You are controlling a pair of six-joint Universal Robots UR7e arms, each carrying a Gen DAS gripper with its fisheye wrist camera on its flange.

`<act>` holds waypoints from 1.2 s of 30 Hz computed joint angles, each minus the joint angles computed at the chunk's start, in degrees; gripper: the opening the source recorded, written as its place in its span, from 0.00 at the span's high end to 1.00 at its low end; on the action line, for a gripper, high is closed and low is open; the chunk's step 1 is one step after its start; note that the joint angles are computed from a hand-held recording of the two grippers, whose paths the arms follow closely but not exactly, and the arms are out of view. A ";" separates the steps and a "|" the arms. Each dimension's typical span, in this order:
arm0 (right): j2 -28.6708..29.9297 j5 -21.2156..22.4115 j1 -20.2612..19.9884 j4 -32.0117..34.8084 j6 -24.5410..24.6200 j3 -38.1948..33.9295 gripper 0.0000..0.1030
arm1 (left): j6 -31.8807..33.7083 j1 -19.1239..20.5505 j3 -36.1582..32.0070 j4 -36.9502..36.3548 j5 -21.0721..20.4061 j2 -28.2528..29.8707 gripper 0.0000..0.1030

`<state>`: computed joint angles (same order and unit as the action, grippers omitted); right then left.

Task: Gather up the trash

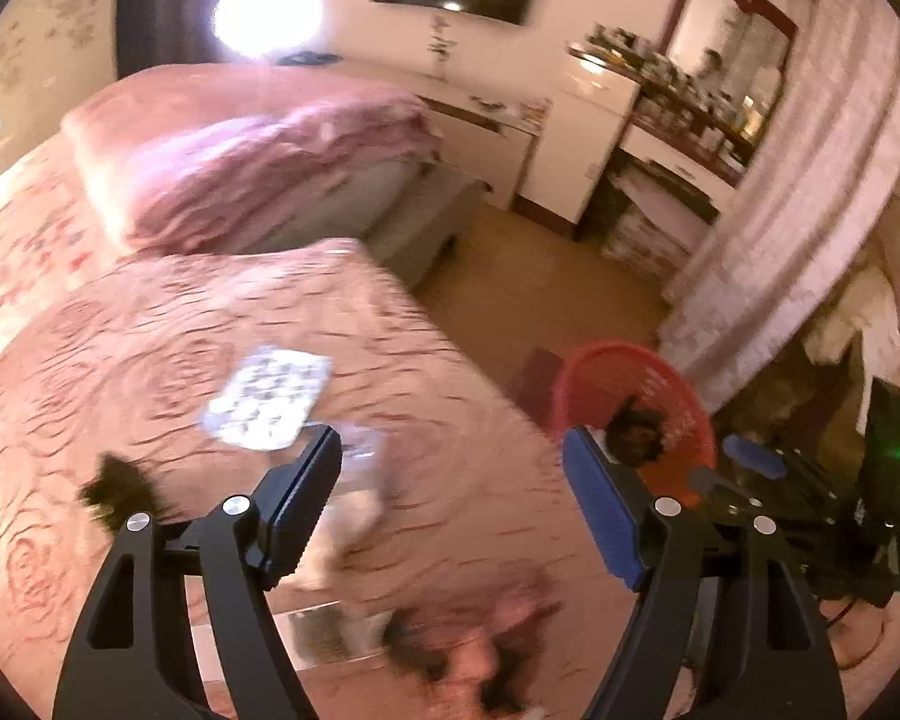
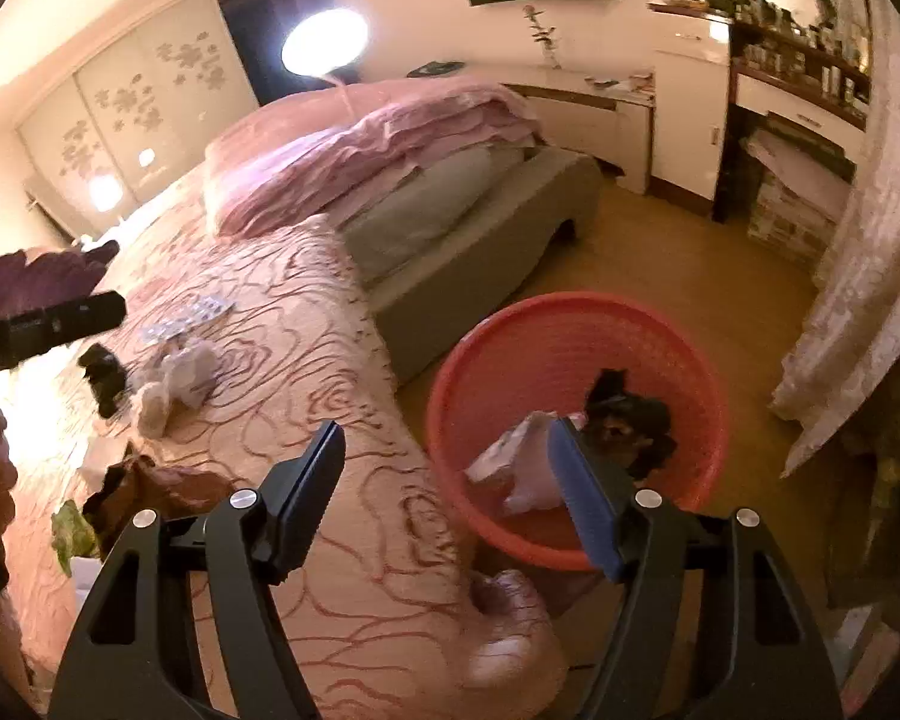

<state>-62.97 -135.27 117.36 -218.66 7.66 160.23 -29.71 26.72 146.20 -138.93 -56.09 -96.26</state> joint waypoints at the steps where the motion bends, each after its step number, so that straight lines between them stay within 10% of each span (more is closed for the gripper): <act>1: 0.38 0.34 0.31 0.53 0.19 -0.38 0.34 | -0.76 0.31 0.09 2.35 1.03 -2.48 0.28; 18: 5.21 5.26 6.18 5.88 1.28 -5.31 0.20 | -9.52 1.35 3.02 25.42 5.57 -24.98 0.25; 36: 10.86 14.32 10.28 16.02 0.31 -12.05 0.11 | -6.57 3.21 4.55 27.29 5.40 -29.98 0.25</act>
<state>-52.11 -120.95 127.64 -202.64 7.97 148.19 -36.28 29.93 150.76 -111.64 -50.68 -126.24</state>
